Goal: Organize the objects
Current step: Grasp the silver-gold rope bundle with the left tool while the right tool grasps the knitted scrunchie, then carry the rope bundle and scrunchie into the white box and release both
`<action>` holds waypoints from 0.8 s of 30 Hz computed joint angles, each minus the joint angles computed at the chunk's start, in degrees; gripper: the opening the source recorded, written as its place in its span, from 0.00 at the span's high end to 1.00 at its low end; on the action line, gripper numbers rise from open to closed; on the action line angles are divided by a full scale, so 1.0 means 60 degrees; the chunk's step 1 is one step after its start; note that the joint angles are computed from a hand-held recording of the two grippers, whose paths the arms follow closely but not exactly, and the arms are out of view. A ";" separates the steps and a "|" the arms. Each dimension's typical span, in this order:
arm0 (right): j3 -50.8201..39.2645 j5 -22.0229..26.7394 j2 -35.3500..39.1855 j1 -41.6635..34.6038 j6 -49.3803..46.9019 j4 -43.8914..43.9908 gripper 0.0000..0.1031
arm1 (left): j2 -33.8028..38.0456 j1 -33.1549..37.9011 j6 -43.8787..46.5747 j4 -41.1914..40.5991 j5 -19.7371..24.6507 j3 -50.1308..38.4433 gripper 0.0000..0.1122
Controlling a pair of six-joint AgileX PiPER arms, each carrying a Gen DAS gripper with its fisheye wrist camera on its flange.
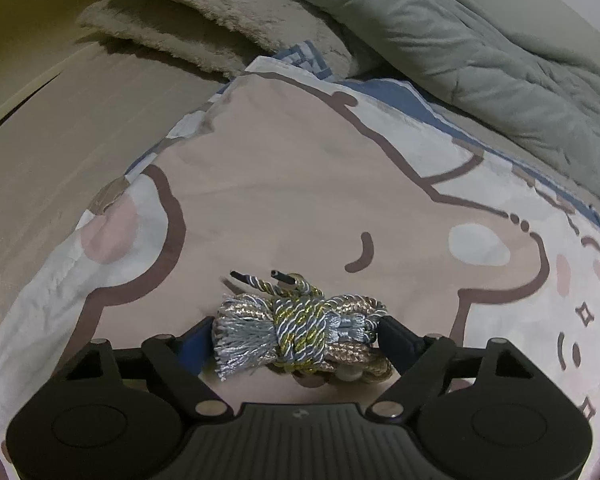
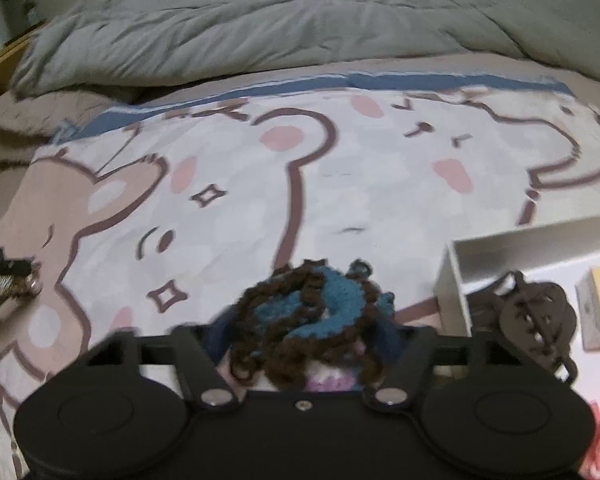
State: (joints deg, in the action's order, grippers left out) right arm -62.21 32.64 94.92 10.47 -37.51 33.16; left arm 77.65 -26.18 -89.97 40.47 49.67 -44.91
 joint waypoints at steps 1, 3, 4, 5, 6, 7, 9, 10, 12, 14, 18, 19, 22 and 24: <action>0.0028 -0.0034 -0.0036 0.0035 -0.0005 -0.0084 0.39 | 0.0018 -0.0030 0.0017 0.0042 -0.0004 0.0010 0.25; 0.0116 -0.0131 -0.0122 0.0097 -0.0248 -0.0112 0.41 | -0.0019 -0.0073 -0.0026 0.0035 0.0045 0.0009 0.26; 0.0144 -0.0162 -0.0158 0.0111 -0.0342 -0.0107 0.43 | -0.0054 -0.0083 -0.0059 0.0007 0.0081 -0.0007 0.27; 0.0123 -0.0124 -0.0175 0.0101 -0.0376 -0.0102 0.44 | -0.0093 -0.0096 -0.0064 -0.0008 0.0105 -0.0015 0.27; 0.0089 -0.0084 -0.0182 0.0082 -0.0394 -0.0074 0.44 | -0.0119 -0.0121 -0.0056 -0.0011 0.0131 -0.0029 0.28; 0.0064 -0.0035 -0.0210 0.0048 -0.0430 -0.0032 0.45 | -0.0139 -0.0190 -0.0088 0.0000 0.0201 -0.0061 0.28; 0.0059 0.0025 -0.0304 -0.0013 -0.0529 0.0061 0.46 | -0.0206 -0.0335 -0.0176 0.0038 0.0309 -0.0124 0.28; 0.0077 0.0040 -0.0357 -0.0047 -0.0593 0.0124 0.47 | -0.0263 -0.0437 -0.0276 0.0091 0.0367 -0.0155 0.28; 0.0105 0.0063 -0.0483 -0.0135 -0.0744 0.0299 0.47 | -0.0361 -0.0639 -0.0429 0.0163 0.0501 -0.0257 0.28; 0.0114 0.0116 -0.0605 -0.0201 -0.0840 0.0404 0.47 | -0.0499 -0.0905 -0.0544 0.0220 0.0677 -0.0400 0.28; 0.0109 0.0331 -0.0909 -0.0413 -0.1083 0.0703 0.47 | -0.0596 -0.1536 -0.0660 0.0304 0.1137 -0.0830 0.28; 0.0107 0.0398 -0.0977 -0.0465 -0.1135 0.0758 0.47 | -0.0618 -0.1690 -0.0669 0.0246 0.1240 -0.0962 0.28; 0.0148 0.0600 -0.1261 -0.0664 -0.1335 0.0929 0.47 | -0.0663 -0.2206 -0.0826 0.0129 0.1584 -0.1323 0.28; 0.0205 0.0687 -0.1477 -0.0779 -0.1469 0.1001 0.47 | -0.0635 -0.2558 -0.0867 0.0119 0.1840 -0.1579 0.28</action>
State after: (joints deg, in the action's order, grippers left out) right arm -60.98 36.76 86.06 5.80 -46.33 39.17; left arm 73.84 -41.53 -95.17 41.18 60.71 -54.39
